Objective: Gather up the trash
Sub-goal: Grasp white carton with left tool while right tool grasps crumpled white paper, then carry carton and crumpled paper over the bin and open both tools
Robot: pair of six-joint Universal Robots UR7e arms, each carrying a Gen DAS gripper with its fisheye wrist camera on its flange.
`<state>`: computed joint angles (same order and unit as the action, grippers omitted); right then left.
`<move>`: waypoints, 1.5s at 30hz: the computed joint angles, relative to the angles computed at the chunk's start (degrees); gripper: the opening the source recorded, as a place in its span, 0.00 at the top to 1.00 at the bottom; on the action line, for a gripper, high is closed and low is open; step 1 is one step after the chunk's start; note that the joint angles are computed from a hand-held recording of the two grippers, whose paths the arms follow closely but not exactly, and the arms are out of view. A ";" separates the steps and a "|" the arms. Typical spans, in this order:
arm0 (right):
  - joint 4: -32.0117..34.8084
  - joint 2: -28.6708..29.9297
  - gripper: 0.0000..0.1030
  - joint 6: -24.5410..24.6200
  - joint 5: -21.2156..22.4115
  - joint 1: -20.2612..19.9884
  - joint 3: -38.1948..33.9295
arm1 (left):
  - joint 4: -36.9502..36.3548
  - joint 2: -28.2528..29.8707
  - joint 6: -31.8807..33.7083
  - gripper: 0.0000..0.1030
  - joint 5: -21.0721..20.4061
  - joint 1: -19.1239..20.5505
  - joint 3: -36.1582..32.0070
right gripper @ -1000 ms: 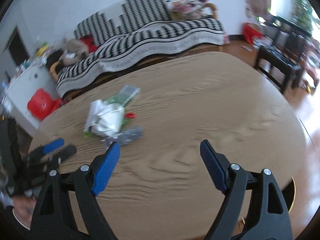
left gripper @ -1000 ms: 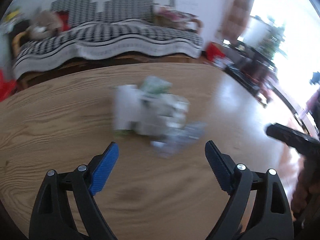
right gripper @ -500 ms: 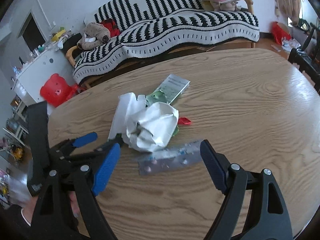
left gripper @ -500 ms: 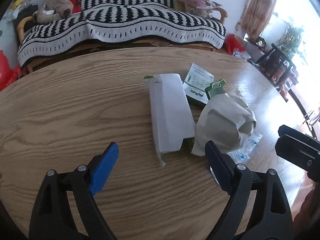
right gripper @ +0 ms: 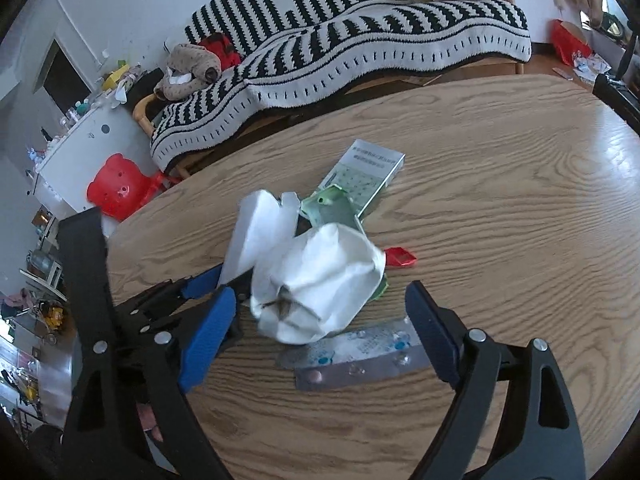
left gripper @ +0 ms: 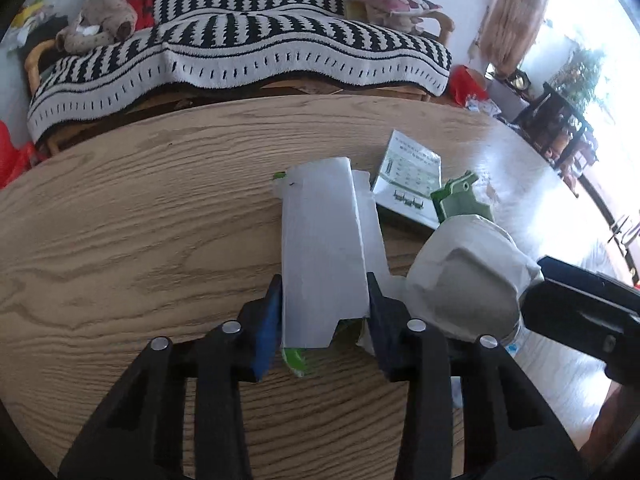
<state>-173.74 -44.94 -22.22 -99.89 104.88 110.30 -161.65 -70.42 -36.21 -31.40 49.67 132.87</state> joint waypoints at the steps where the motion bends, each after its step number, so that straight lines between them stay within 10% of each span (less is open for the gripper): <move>1: 0.00 0.34 0.19 0.10 -0.21 0.12 -0.16 | 0.16 -0.34 -0.14 0.65 0.04 -0.12 0.33; 13: -0.37 5.00 0.19 -0.33 -1.70 2.06 -1.34 | 11.60 -6.94 -8.64 0.66 1.82 -3.21 4.23; 18: -1.22 5.82 0.49 -0.16 -1.74 2.58 -1.17 | 14.48 -9.15 -11.14 0.66 2.12 -3.97 5.73; 31: -6.04 -1.40 0.50 -2.71 -1.32 3.34 4.99 | 28.12 -13.21 -23.09 0.66 3.78 -10.90 4.98; 45: -7.45 -21.81 0.50 -7.02 -4.89 -4.73 15.29 | 10.24 4.86 -13.17 0.66 -1.26 -17.61 -2.10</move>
